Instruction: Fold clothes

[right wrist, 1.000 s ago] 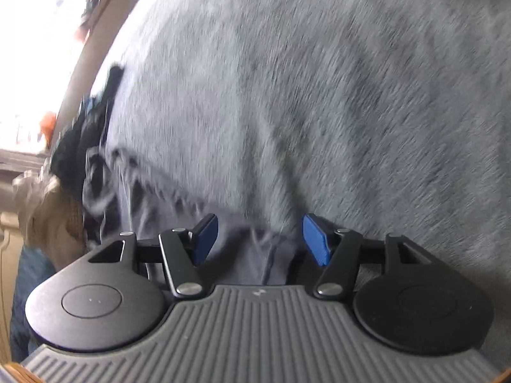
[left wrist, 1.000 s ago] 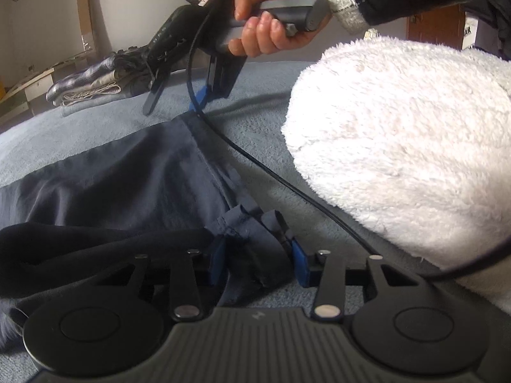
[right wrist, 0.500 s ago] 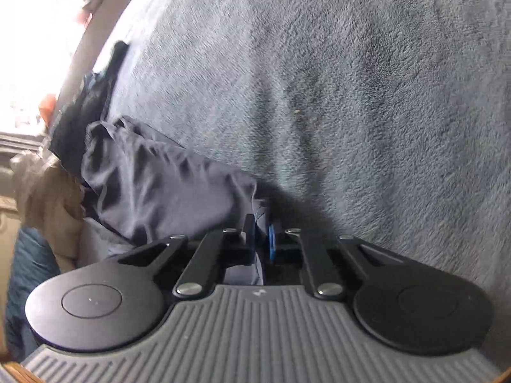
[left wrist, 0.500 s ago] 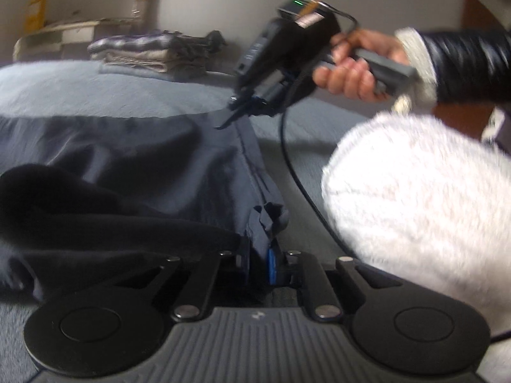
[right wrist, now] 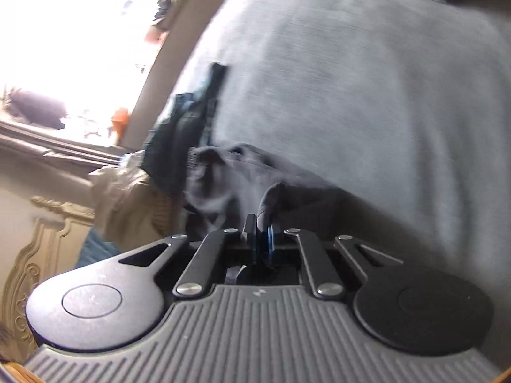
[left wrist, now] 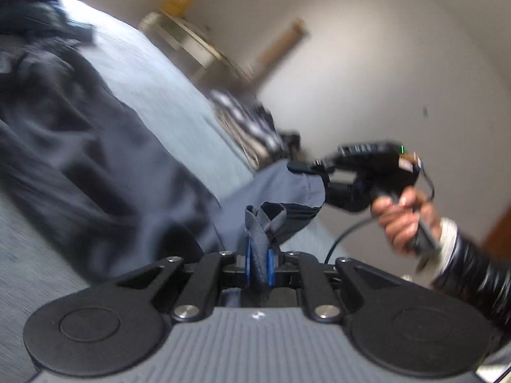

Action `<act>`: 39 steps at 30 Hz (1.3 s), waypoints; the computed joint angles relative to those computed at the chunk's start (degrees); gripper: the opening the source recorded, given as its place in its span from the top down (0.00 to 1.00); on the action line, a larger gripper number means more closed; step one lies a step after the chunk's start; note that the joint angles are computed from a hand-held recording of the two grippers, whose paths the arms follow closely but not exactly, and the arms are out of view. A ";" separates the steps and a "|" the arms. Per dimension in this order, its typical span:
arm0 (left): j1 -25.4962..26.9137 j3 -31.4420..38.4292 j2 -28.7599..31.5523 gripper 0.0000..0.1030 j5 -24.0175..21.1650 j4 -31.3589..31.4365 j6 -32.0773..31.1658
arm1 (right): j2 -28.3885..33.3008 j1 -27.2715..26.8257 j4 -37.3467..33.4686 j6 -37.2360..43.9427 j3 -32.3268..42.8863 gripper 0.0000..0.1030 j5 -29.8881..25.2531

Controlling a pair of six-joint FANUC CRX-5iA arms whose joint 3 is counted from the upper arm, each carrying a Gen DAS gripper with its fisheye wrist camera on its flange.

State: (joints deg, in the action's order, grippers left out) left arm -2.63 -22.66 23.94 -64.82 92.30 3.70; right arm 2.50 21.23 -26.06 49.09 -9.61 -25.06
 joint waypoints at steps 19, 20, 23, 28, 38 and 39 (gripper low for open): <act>4.40 19.53 16.55 0.90 8.64 14.60 13.55 | 36.66 -0.71 -1.07 4.56 48.44 0.96 -12.20; 4.60 20.76 17.46 0.90 8.73 14.85 14.09 | 38.33 -0.63 -0.70 4.31 51.00 0.96 -13.05; 5.36 24.01 20.11 0.90 8.92 14.74 16.87 | 43.53 -0.42 0.85 2.48 58.64 0.96 -15.72; 5.95 28.18 24.07 0.90 9.74 14.25 22.63 | 51.42 -0.78 -0.13 0.69 69.53 0.95 -19.07; 4.61 29.66 26.11 0.48 9.66 23.16 25.66 | 45.70 -3.09 -12.98 11.62 57.36 0.57 -5.84; 4.14 29.66 25.78 0.45 10.73 24.44 25.31 | 43.92 -3.55 -15.25 14.45 55.10 0.56 -4.45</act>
State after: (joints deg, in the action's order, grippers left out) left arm 1.52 7.01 49.72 -54.08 116.75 29.01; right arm 46.42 17.68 -41.31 63.54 45.49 -29.51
